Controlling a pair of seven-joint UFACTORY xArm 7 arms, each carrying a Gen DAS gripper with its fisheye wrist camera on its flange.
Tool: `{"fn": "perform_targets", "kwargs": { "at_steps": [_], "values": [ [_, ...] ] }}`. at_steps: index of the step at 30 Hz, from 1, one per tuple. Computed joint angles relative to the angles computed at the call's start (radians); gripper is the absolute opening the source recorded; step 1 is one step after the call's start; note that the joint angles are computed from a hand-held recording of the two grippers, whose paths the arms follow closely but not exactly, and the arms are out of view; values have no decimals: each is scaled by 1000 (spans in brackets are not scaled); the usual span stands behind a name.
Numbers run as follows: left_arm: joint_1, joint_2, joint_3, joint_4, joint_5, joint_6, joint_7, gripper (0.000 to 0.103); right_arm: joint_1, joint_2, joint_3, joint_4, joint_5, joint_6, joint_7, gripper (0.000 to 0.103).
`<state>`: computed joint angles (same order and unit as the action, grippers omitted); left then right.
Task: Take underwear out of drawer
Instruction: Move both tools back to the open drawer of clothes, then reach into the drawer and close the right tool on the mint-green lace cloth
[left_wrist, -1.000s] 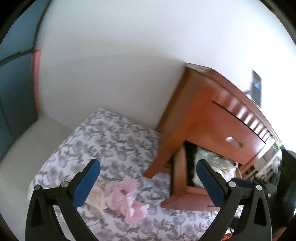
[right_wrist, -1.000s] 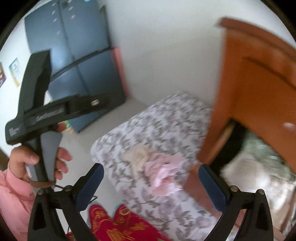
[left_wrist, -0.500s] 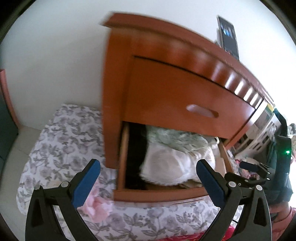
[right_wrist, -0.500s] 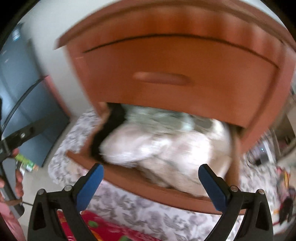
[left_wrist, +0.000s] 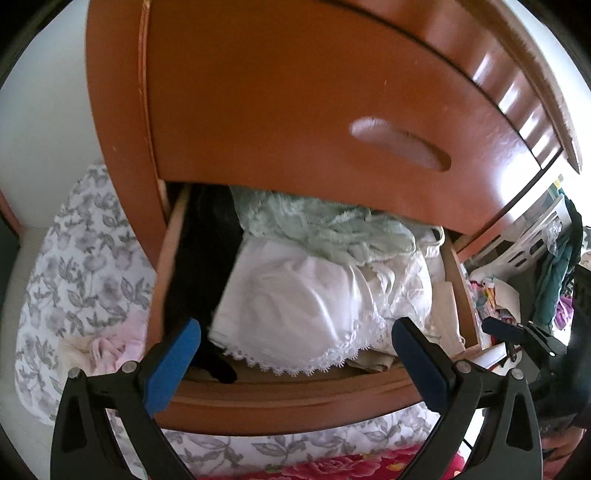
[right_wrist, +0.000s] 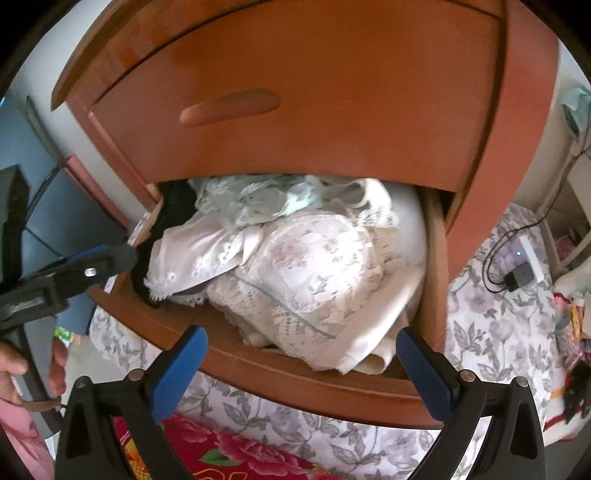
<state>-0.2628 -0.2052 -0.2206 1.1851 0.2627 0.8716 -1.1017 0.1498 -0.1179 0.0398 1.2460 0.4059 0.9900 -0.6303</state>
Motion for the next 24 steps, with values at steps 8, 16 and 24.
{"fn": "perform_targets", "kwargs": {
  "at_steps": [8, 16, 24],
  "values": [
    [-8, 17, 10, 5, -49, 2, 17, 103, -1, 20, 4, 9, 7, 42, 18, 103],
    [-10, 14, 14, -10, -76, -13, 21, 103, -5, 28, 5, 17, 13, 77, 25, 103],
    [-14, 18, 13, 0, -74, -3, 19, 103, -6, 30, 8, 20, 12, 76, 29, 103]
  ]
}}
